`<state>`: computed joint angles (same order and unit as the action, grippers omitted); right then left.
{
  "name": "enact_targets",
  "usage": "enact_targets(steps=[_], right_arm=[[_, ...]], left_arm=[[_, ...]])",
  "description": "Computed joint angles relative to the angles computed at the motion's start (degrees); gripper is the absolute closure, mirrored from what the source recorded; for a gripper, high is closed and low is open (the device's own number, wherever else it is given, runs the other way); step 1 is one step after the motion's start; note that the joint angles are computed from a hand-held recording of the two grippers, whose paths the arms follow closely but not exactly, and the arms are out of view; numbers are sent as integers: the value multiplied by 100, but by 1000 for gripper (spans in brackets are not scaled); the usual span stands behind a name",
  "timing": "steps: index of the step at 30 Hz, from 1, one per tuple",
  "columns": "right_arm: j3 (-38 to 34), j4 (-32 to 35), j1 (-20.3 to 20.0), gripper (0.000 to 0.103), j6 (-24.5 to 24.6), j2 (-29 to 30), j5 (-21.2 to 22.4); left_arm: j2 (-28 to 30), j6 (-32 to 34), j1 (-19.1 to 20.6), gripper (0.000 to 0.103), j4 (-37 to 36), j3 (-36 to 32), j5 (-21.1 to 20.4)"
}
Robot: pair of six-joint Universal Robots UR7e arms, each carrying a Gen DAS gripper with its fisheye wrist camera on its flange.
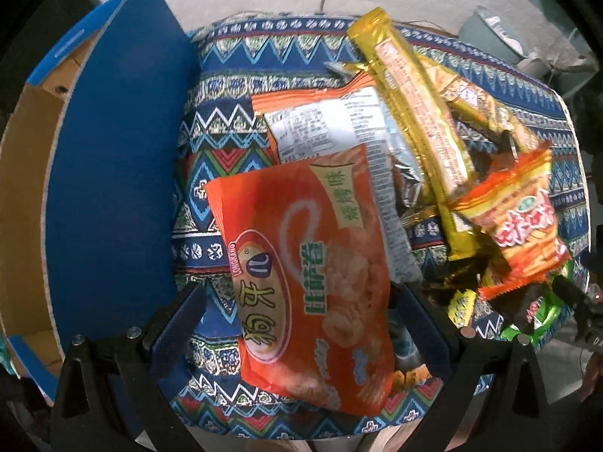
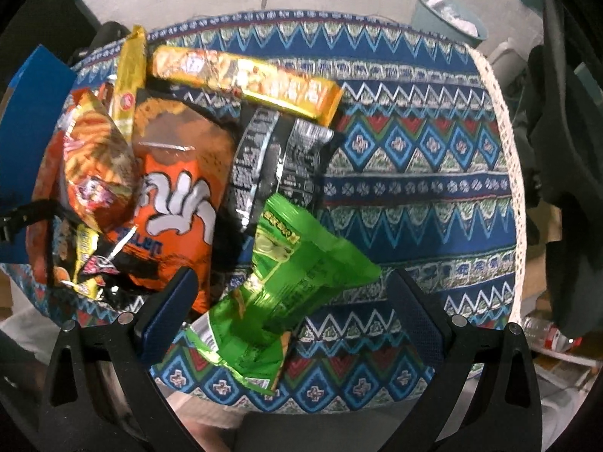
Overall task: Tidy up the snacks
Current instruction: 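Lower the left gripper onto the orange chip bag while the right gripper lowers onto the green bag, then close the left gripper on the orange bag while the right gripper grasps the green bag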
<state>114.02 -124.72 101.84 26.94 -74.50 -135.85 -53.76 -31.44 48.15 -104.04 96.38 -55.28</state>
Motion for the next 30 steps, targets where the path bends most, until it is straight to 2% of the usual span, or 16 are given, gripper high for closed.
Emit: enact_targets(steps=[5,9,11,13,15,16,22,30], right_arm=[[-35,202,-177,4,176,104,79],[-60,284,-282,13,241,238,106],[-24,193,-331,16,190,262,141],[76,-25,-354,26,83,294,148],[131,-143,-375,26,-4,290,203],[134,-189,-388,27,-50,313,211],[175,-173,-377,31,-223,189,157],[82,-93,-197,37,-170,15,21]], left_arm=[[52,-62,189,1,-125,-91,-353],[5,26,317,2,-367,-40,-578],[-59,54,422,9,-588,37,-835],[-151,55,495,23,-723,142,-1011],[-215,128,528,32,-782,221,-1154],[-257,140,489,38,-773,290,-1128],[-383,381,414,55,-684,331,-1021],[-515,516,160,57,-747,443,-822]])
